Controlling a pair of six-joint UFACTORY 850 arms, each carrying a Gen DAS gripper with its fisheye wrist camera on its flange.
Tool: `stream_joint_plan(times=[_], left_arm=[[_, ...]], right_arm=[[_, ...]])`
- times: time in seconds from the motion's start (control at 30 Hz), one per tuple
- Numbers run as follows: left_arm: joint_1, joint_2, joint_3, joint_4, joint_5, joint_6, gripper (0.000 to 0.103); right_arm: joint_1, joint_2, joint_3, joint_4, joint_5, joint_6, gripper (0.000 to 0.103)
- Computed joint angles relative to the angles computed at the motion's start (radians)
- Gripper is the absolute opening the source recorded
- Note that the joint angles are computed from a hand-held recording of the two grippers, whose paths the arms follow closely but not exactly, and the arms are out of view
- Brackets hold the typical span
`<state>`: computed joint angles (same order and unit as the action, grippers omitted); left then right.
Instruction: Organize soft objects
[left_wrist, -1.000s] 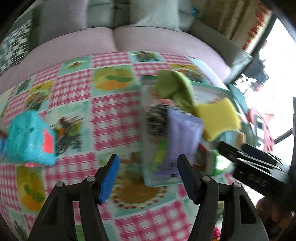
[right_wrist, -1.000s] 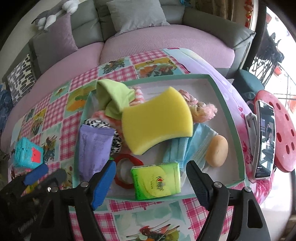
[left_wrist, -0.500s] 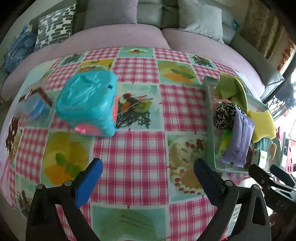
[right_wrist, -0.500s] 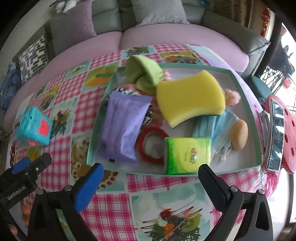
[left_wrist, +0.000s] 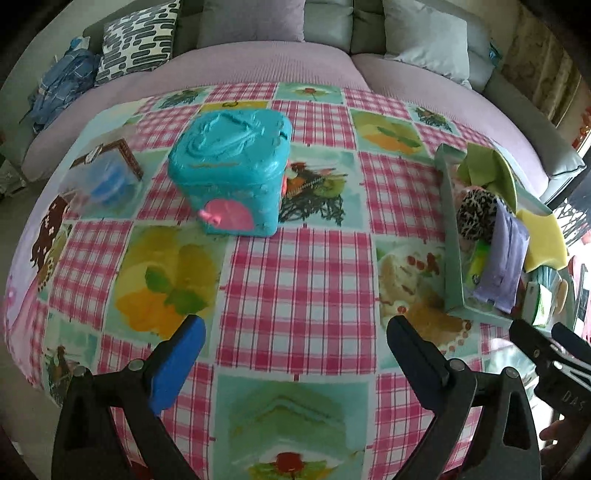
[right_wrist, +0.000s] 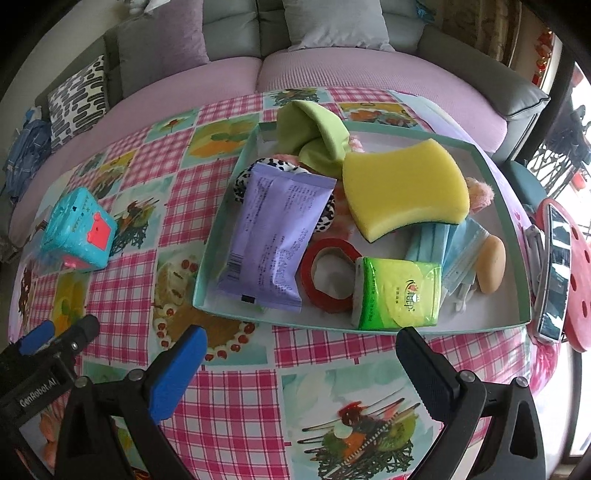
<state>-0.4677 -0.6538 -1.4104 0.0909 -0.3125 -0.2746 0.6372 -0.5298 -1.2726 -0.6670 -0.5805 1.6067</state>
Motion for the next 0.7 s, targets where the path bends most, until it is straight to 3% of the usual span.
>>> stream_joint_plan(times=[0.27,0.7], left_arm=[[-0.010,0.020,0.035,0.141,-0.003,-0.147,0.099],[-0.005,0.015,0.029,0.173,-0.013,-0.193,0.099]], right_arm=[[0.001,0.002,0.001,0.000,0.002,-0.002,0.103],[-0.002,-0.001,0.002,-0.008,0.004,0.003,0.103]])
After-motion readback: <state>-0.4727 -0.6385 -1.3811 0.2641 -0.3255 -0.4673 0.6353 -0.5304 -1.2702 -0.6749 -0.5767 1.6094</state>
